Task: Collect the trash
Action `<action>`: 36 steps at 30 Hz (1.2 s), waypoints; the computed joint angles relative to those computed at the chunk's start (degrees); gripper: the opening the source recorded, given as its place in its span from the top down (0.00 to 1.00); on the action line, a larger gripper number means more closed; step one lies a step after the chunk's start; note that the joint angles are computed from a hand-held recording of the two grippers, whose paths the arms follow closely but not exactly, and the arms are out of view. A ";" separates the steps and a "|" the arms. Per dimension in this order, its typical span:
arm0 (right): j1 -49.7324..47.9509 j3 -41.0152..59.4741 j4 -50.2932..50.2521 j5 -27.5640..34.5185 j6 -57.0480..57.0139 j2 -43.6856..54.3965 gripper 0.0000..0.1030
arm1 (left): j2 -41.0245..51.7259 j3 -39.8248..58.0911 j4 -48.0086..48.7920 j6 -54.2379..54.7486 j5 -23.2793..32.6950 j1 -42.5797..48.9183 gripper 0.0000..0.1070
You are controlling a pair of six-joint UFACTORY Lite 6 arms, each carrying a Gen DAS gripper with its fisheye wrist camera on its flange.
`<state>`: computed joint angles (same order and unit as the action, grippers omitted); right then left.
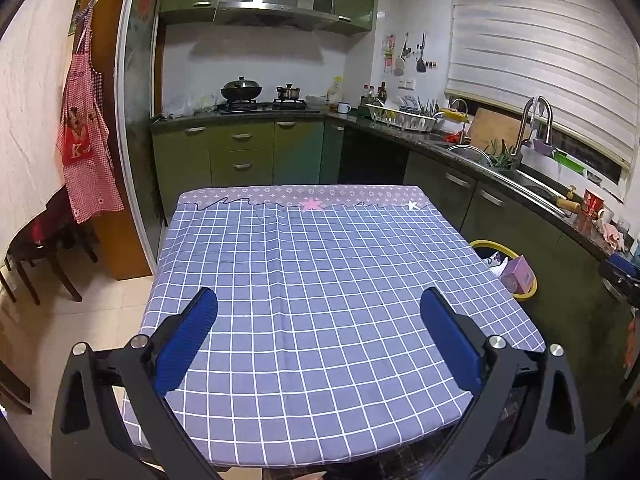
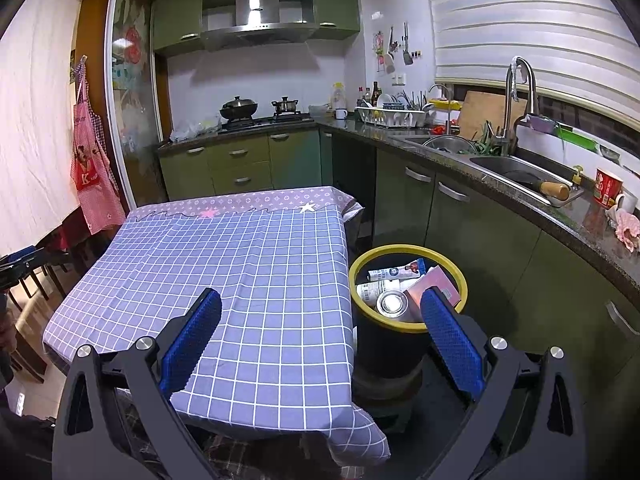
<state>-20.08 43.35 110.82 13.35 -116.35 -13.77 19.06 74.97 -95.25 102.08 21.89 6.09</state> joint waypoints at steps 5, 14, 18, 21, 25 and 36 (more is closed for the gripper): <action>-0.11 0.05 -0.15 0.09 0.16 0.06 0.05 | -0.03 0.05 0.49 -0.12 -0.41 -0.42 0.10; 0.07 -0.19 0.20 0.14 -0.15 -0.02 0.05 | -0.32 -0.25 0.43 0.17 -0.77 -0.87 0.10; 0.16 -0.54 1.00 0.28 -0.92 -0.11 0.05 | -0.38 -0.29 0.19 0.52 -1.23 -1.13 0.10; 0.33 -0.63 1.28 0.18 -1.11 -0.14 0.05 | -0.01 0.00 0.63 0.07 -1.38 -1.28 0.10; 0.39 -0.58 1.21 0.15 -0.88 -0.04 0.05 | -0.19 -0.21 0.72 0.24 -1.49 -1.35 0.10; 1.10 -1.02 4.53 -0.06 -3.81 0.28 0.05 | -0.08 -0.36 0.91 0.41 -1.43 -1.22 0.10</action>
<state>-18.98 42.33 115.35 13.29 -120.16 -13.49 18.98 74.61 -94.33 102.49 20.46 4.86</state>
